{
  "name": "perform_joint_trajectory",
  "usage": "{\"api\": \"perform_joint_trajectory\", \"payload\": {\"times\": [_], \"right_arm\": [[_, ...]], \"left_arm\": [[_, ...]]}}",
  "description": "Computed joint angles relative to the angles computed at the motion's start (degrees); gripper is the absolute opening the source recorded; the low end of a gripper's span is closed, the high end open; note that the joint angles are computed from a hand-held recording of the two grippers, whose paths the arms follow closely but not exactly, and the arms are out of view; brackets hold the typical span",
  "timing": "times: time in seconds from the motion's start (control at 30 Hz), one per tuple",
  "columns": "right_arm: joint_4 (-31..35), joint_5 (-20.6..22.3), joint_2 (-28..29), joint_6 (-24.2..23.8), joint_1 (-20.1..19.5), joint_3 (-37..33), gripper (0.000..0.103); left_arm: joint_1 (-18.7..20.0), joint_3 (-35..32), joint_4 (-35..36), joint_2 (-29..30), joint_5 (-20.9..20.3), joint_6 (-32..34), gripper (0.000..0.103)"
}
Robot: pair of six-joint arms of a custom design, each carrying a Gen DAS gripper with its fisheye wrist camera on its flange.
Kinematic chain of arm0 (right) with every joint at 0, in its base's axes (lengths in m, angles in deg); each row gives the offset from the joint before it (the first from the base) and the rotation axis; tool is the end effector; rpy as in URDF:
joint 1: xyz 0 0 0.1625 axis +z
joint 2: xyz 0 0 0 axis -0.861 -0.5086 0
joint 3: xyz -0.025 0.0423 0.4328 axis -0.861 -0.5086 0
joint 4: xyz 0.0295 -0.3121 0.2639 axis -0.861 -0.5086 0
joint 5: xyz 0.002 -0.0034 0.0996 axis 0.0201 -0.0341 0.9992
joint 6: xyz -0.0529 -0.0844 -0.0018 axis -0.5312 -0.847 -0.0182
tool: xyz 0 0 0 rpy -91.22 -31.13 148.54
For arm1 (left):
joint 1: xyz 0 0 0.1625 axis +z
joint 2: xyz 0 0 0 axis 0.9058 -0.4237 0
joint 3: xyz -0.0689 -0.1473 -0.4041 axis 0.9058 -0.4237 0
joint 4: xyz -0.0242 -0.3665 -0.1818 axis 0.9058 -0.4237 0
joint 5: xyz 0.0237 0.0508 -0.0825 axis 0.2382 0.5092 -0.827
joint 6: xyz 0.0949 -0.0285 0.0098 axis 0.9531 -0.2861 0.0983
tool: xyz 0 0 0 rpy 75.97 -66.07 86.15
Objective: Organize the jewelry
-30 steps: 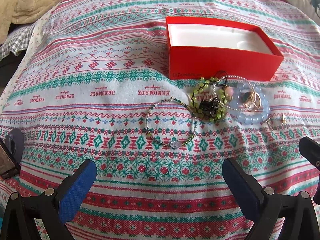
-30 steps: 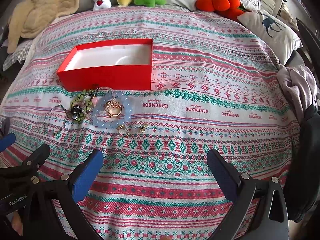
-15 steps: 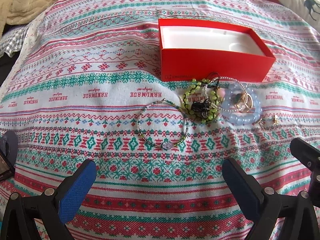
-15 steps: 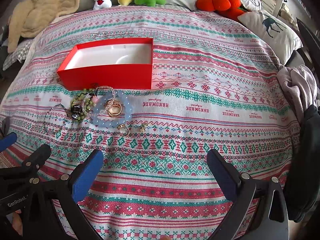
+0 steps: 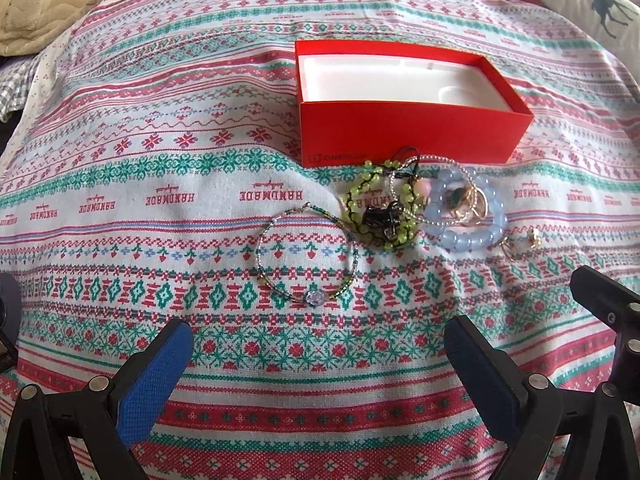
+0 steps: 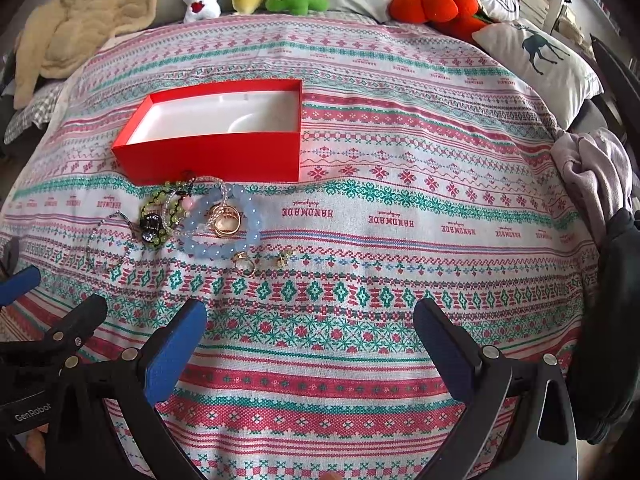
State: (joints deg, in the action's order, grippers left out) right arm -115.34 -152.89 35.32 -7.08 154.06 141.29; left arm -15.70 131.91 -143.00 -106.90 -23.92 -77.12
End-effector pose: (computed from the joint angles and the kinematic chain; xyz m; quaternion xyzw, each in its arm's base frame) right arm 0.1331 -0.7079 0.2224 0.2437 -0.8885 0.1649 0.3522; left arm -0.2713 -0.6452 0.0600 -0.0010 0.8820 -0.2813 0.3781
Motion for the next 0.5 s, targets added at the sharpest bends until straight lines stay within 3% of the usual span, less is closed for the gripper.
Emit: {"api": "perform_joint_trajectory", "payload": {"times": [0.37,0.5], "right_arm": [[2.0,0.2,0.1,1.1,0.0,-1.0,0.103],[6.8,1.0,0.1,3.1,0.0,-2.8,0.103]], "left_arm": [[-0.3,-1.4,3.9,0.6,2.7,-0.9,0.103],[0.8,-2.7,5.2,-0.1,-1.3,1.3,0.103]]}}
